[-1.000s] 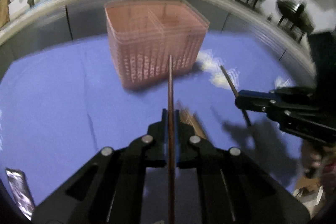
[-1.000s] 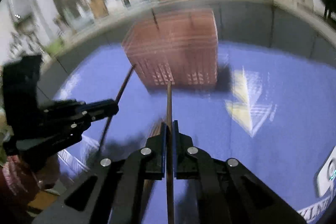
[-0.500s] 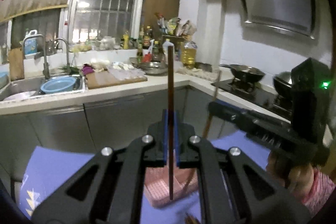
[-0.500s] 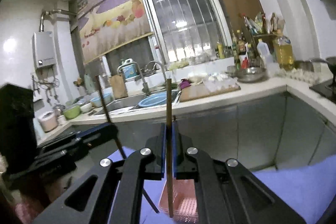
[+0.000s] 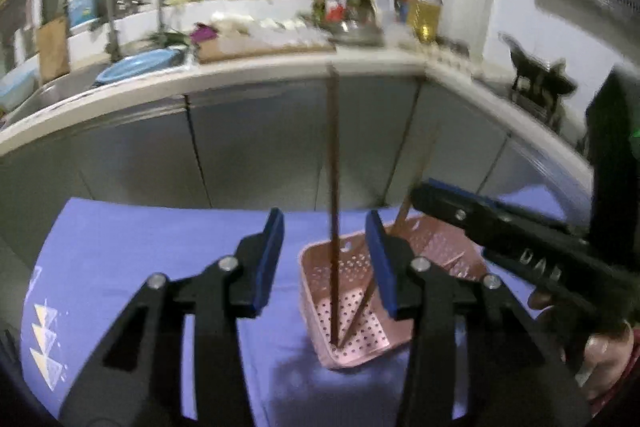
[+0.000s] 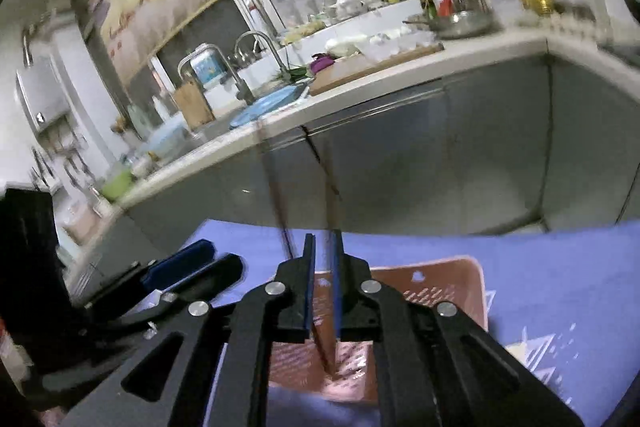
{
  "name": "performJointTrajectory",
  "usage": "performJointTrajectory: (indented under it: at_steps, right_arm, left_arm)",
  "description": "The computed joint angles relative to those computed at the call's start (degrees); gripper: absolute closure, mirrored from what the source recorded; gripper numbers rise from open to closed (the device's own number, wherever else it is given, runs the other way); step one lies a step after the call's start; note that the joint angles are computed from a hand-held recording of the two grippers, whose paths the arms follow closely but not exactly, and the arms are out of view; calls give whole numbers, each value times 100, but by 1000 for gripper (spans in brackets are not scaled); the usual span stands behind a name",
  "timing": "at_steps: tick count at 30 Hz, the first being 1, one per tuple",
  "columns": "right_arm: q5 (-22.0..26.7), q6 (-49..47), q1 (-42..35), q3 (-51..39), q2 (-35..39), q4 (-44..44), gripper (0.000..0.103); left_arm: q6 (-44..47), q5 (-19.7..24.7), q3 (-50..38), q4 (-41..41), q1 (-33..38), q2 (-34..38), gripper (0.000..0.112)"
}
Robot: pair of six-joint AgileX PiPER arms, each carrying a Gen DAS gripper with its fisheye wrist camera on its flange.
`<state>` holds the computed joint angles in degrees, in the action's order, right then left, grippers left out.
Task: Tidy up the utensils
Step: 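Lift both held chopsticks into the pink basket and open both tools, then move both open tools back down to the chopstick bundle, then close the left tool on a chopstick while the right tool grasps another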
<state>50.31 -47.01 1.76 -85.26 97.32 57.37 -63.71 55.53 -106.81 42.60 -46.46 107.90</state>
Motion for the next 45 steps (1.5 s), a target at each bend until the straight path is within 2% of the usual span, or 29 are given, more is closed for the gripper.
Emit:
performJointTrajectory:
  at_steps: [2, 4, 5, 6, 8, 10, 12, 13, 15, 18, 20, 22, 25, 27, 30, 34, 36, 39, 42, 45]
  right_arm:
    - [99, -85, -145, 199, -300, 177, 86]
    - [127, -471, -401, 689, -843, 540, 65]
    - [113, -738, -561, 1066, -1178, 785, 48]
    - [105, -1094, -798, 1583, -1599, 1073, 46]
    - [573, -1656, -1412, 2455, -2225, 1246, 46]
    - [823, -2015, -1862, 3271, -2681, 997, 51]
    - [554, -2322, -2036, 4130, -3133, 469, 66]
    - [418, -2407, -2055, 4502, -3279, 222, 69]
    - [346, -2555, -2152, 5195, -3391, -250, 78]
    - [184, -2858, -2305, 6010, -3697, -577, 79]
    - [487, -3132, -2624, 6321, -3779, -633, 79]
    - [648, -3255, -2725, 6459, -3754, -718, 79]
    - [465, -3077, -2635, 6566, -3938, -883, 81]
    - [411, -3036, -2838, 6568, -3995, -904, 81]
    - [964, -3339, -3501, 6461, -3807, -880, 81]
    - [1327, -3525, -3876, 6369, -3710, -740, 81]
    - [1089, -3416, -3723, 6413, -3745, -712, 81]
    - [291, -2816, -2939, 6404, -3790, -884, 81]
    - [18, -2764, -2689, 6474, -4063, -934, 81]
    - [-94, -3056, -2843, 6534, -4008, -828, 81]
  left_arm:
    - [-696, -99, 627, 471, -249, -519, 72]
    - [-1485, -9, 1268, 1078, -654, -1027, 71]
    - [-1779, 20, 1570, 1280, -853, -1246, 70]
    - [-2079, 32, 1935, 1461, -1082, -1464, 70]
    - [-2403, 195, 2421, 1557, -1494, -1658, 70]
    - [-2729, 165, 2960, 1389, -1955, -1674, 70]
    - [-2832, -36, 3199, 1084, -2196, -1502, 70]
    - [-2904, -198, 3327, 948, -2321, -1383, 70]
    - [-2946, -504, 3459, 703, -2529, -1062, 78]
    - [-2794, -976, 3441, 95, -2609, -590, 84]
    - [-2789, -998, 3407, -13, -2686, -395, 84]
    - [-2861, -1009, 3316, -136, -2822, -144, 84]
    - [-2864, -792, 3103, -68, -2932, 94, 85]
    - [-2774, -637, 2939, -107, -2948, 201, 85]
    - [-2720, -628, 2858, -159, -2921, 223, 85]
    - [-2760, -497, 2780, -70, -2927, 224, 86]
    - [-2851, -658, 2857, 4, -2864, 186, 104]
    - [-2845, -769, 2926, 3, -2822, 152, 105]
    - [-2945, -782, 3097, 31, -2838, 37, 105]
    - [-3103, -815, 3374, 37, -2836, -168, 105]
